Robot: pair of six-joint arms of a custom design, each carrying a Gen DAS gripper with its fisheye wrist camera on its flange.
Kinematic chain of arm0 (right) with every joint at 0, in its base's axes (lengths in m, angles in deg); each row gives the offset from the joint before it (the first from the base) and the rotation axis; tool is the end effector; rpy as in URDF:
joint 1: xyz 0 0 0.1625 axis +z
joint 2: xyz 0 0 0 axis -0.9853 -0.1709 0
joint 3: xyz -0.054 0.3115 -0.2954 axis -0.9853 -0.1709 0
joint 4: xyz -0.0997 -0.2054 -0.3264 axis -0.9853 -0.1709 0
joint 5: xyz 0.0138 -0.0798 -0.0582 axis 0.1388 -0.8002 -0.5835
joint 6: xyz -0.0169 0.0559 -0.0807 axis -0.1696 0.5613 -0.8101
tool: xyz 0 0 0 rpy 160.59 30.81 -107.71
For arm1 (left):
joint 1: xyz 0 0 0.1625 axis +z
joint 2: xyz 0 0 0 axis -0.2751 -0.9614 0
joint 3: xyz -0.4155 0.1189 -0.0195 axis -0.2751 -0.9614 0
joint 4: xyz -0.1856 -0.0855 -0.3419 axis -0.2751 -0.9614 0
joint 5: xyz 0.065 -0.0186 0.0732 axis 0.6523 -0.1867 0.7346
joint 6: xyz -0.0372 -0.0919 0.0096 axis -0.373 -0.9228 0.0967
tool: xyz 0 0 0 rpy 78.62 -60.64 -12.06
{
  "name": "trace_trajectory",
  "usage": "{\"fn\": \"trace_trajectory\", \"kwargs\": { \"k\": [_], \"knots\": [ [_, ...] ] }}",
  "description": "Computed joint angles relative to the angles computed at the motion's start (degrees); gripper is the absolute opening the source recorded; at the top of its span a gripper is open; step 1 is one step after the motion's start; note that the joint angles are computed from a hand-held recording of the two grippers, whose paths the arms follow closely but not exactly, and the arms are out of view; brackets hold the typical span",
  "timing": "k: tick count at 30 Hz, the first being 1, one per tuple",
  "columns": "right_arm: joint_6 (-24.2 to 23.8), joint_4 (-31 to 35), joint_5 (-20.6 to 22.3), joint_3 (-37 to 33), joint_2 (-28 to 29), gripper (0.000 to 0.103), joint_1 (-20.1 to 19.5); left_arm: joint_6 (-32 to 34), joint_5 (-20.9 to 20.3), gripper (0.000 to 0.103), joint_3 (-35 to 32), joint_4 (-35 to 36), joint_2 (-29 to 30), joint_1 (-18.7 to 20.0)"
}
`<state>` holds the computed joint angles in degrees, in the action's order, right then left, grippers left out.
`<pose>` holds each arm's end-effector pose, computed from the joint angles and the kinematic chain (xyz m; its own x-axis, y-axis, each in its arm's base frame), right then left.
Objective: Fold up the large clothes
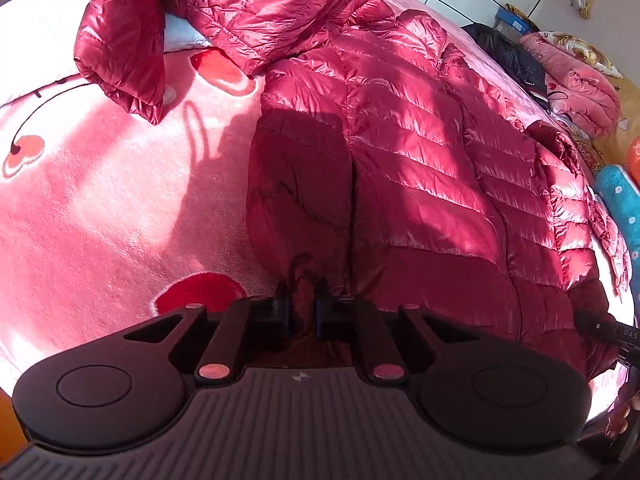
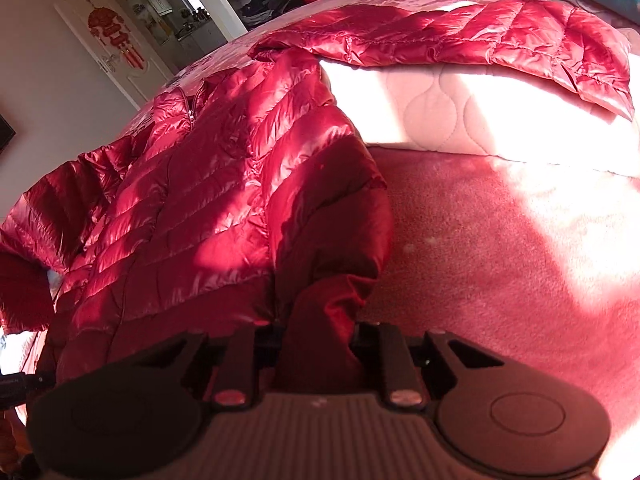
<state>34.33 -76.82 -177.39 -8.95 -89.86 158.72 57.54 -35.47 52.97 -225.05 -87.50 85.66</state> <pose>-0.0273 -0.7944 0.3116 -0.9172 -0.2673 0.2956 -0.3773 0.8211 -0.4282 0.0257 -0.5221 0.3946 -0.8346 -0.3731 -0.4053 0.0242 0.7101 -0.7037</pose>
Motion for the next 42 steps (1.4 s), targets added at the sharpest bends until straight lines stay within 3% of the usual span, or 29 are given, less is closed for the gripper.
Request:
{"fn": "trace_trajectory", "kwargs": {
  "k": [8,20,24,27,30,34,38,42],
  "knots": [
    [-4.0,-2.5,1.1,6.1,-5.1,0.004,0.7,0.5,0.1,0.004,1.0,3.2,-4.5,-3.5],
    [-8.6,-1.1,0.4,14.7,-13.4,0.003,0.4,-2.5,3.1,0.004,3.4,16.7,-13.6,-7.9],
    [-8.9,0.6,1.1,16.0,-15.2,0.003,0.1,-4.8,4.2,0.005,3.4,20.4,-14.1,-8.2],
    [-9.8,2.8,-0.6,15.1,-15.0,0.004,0.6,-6.2,5.7,0.008,2.9,22.6,-13.7,-8.6],
    [-9.9,2.3,-2.5,14.3,-14.1,0.017,1.3,-7.4,7.8,0.013,3.0,24.8,-14.8,-10.7],
    [-9.1,1.4,-0.1,15.9,-15.9,0.046,0.9,-8.8,11.3,0.017,3.0,28.8,-16.5,-14.6],
    [-7.9,-1.2,4.9,18.8,-19.3,0.051,-0.4,-10.8,13.1,0.021,2.1,32.8,-18.5,-19.9],
    [-6.6,-7.5,10.0,20.5,-21.8,0.056,-0.5,-9.2,14.4,0.026,0.5,29.9,-17.2,-24.8]
  ]
}}
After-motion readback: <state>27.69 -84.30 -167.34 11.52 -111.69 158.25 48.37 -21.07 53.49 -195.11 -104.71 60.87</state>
